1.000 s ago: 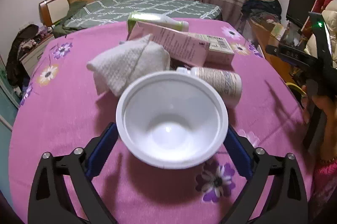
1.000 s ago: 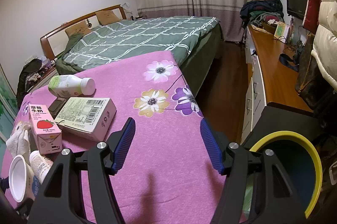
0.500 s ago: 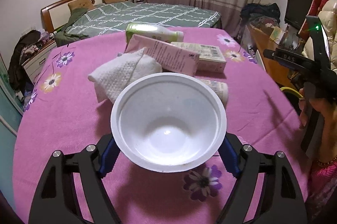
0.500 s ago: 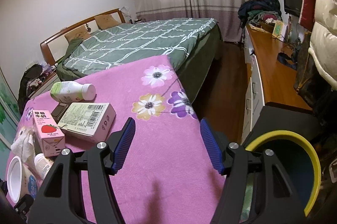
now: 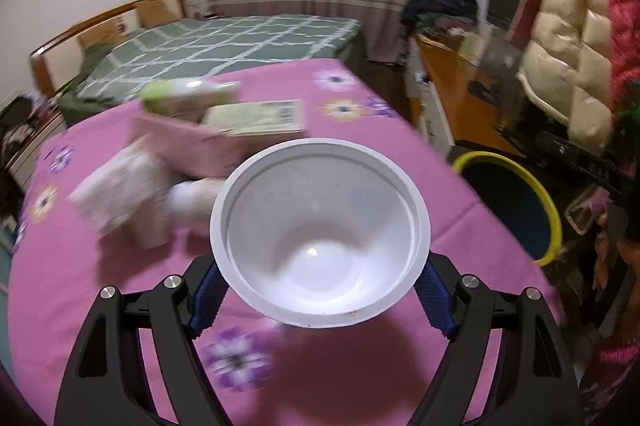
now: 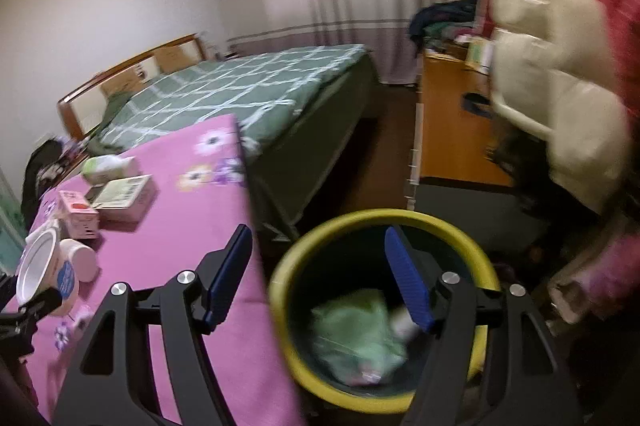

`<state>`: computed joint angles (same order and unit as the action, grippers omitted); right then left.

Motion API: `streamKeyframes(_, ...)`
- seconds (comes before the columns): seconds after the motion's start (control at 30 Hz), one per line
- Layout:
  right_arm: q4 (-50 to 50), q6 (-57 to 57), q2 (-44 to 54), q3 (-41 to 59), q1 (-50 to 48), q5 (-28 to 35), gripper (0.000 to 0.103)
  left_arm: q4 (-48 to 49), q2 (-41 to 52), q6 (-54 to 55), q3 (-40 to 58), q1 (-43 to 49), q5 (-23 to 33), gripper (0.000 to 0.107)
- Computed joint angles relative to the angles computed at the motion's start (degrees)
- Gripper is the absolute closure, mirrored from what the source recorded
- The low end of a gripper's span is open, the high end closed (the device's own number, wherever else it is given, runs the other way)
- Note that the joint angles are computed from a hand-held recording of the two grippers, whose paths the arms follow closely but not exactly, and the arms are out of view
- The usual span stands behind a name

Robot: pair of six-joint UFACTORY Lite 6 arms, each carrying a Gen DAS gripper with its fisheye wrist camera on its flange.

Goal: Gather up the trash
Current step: 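Carry the white bowl over the yellow bin and release it, then reach the right tool to the white tissue and grasp it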

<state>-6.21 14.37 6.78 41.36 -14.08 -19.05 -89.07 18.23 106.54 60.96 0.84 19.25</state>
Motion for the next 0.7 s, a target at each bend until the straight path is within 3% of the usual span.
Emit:
streamKeyframes(0.3, -16.59, 10.44, -7.75, -12.32, -17.32, -5.31, 0.037, 13.92, 7.41, -19.16, 9.83, -18.04, -4.08, 0.027)
streamKeyframes(0.6, -25.11, 14.01, -7.82, -14.59, -29.47, -7.21, 0.034, 44.58, 27.47, -54.07, 36.62, -31.00, -0.92, 0.027)
streamKeyframes(0.7, -22.85, 12.14, -7.48, -14.49, -30.11, -6.82, 0.032, 51.96, 34.94, -62.66, 47.02, -33.04, 2.45, 0.025)
